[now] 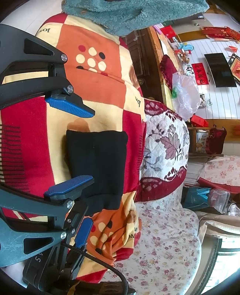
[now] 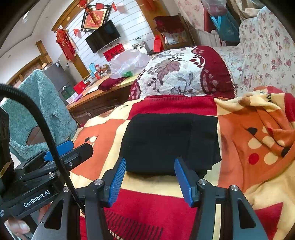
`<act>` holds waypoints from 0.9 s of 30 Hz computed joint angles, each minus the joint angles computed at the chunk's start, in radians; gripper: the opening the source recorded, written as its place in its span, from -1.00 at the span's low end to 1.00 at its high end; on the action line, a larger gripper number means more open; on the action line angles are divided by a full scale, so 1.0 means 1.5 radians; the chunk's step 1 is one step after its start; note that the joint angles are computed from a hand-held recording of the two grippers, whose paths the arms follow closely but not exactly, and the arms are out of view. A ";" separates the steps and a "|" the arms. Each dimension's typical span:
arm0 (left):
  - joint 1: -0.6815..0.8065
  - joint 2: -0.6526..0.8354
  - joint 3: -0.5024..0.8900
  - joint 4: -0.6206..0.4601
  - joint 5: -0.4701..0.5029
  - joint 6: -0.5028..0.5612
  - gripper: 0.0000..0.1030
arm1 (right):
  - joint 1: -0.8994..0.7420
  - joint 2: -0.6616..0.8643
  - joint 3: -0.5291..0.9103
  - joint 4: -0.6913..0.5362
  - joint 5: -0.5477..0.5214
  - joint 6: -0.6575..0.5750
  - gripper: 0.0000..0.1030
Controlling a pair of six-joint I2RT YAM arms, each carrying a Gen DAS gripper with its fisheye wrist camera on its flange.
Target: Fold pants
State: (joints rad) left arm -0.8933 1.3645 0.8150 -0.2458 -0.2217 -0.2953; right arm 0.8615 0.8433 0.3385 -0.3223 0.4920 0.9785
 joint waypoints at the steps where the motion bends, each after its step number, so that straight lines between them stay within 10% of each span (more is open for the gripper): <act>1: 0.000 0.001 0.000 -0.001 0.000 0.000 0.26 | 0.000 0.002 0.000 0.001 -0.002 0.000 0.03; 27: 0.018 0.023 -0.009 0.028 0.009 0.009 0.26 | -0.038 0.030 -0.013 0.043 -0.039 -0.024 0.03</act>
